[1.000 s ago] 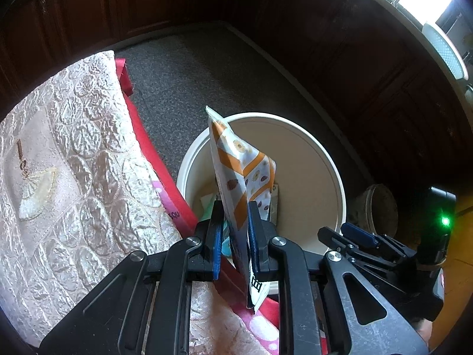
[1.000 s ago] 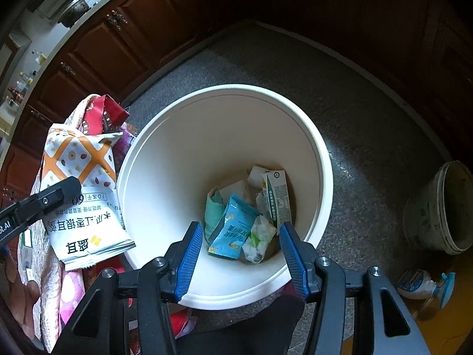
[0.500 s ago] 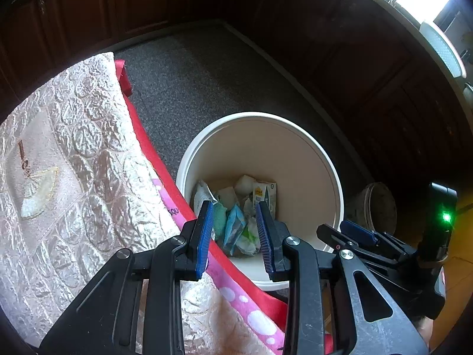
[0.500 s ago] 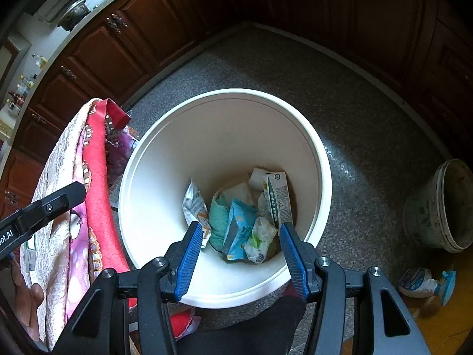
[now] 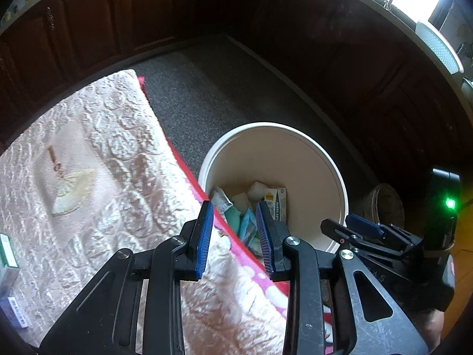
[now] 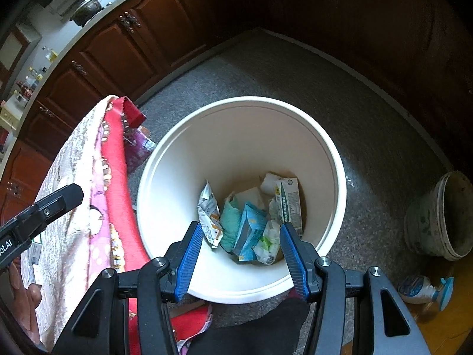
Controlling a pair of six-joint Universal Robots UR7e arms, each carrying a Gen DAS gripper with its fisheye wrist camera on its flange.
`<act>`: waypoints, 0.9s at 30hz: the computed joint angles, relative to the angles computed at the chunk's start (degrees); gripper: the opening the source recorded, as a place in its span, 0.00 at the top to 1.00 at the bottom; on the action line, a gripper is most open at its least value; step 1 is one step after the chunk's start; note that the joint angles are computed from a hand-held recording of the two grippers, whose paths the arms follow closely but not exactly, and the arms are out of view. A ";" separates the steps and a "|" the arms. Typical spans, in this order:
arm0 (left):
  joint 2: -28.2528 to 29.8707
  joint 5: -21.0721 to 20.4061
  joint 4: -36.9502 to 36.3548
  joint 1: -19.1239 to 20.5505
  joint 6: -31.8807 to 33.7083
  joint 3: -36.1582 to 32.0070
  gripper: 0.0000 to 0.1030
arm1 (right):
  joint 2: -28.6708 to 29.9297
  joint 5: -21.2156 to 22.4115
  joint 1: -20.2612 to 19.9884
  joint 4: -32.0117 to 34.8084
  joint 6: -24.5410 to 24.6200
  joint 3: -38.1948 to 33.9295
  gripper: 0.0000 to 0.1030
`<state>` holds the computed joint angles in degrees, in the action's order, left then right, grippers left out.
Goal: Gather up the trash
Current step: 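Move both open tools back over the medicine boxes on the table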
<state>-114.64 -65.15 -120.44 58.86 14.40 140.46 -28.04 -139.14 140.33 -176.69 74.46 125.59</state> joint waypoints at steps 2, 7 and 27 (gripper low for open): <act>-1.25 0.28 0.96 -0.07 0.05 -0.32 0.73 | -0.33 -0.35 0.57 1.28 -0.04 -0.62 0.49; -4.20 0.21 3.57 0.74 0.55 -1.44 0.55 | -0.72 -1.04 2.22 4.73 0.06 -2.87 0.48; -12.88 3.12 7.63 7.86 5.95 -7.61 0.51 | 2.18 -1.17 6.94 10.75 -5.94 -13.20 0.45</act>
